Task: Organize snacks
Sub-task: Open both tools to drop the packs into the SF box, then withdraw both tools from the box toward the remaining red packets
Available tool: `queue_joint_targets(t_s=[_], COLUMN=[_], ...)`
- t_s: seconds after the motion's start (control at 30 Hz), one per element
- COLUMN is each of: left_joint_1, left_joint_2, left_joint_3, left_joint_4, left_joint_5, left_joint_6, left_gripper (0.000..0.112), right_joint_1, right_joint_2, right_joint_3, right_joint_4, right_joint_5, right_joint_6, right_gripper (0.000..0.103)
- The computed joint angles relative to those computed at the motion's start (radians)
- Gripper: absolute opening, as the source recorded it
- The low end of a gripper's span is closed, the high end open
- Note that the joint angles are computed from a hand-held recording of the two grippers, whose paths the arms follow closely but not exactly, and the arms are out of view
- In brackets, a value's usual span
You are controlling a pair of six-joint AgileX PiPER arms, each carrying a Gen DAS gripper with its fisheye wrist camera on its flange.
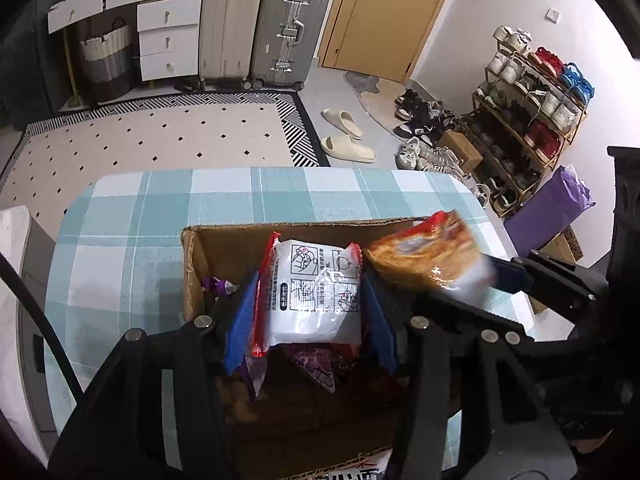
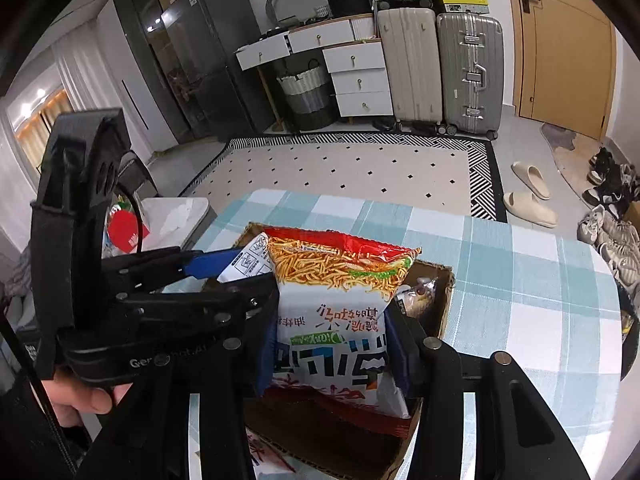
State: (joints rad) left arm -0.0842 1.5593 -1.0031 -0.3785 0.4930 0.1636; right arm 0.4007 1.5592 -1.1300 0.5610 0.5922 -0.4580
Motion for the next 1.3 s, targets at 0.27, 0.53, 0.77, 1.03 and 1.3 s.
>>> queue_joint_targets(t_s=[0.27,0.53,0.77,1.03,1.3], left_joint_1=[0.020,-0.027,-0.114,-0.358,-0.857], left_joint_2=[-0.026,-0.188,-0.395,-0.634,-0.785], left_joint_3=[0.001,0.073,0.140,0.206,0.235], left_joint_4=[-0.029,0.127,0.324,0.667,1.038], left_joint_5=[0.070,0.112,0.168,0.281,0.581], left_joint_6=[0.044,-0.130,-0.351,-0.759,-1.257], left_gripper=[0.066,0.069,0.071,0.079,0.081], right_joint_1=[-0.017,-0.049,-0.095,-0.084,-0.093], right_joint_2=[-0.048,-0.181,-0.326,-0.570,-0.809], right_joint_3=[0.022,0.074,0.123,0.233,0.357], right_joint_4=[0.017,0.014,0.042,0.044,0.038], right_joint_5=[-0.008,0.024,0.083,0.104,0.156], right_joint_6=[0.006,0.022,0.004,0.006,0.032], right_gripper=[0.069,0.071,0.078,0.092,0.097])
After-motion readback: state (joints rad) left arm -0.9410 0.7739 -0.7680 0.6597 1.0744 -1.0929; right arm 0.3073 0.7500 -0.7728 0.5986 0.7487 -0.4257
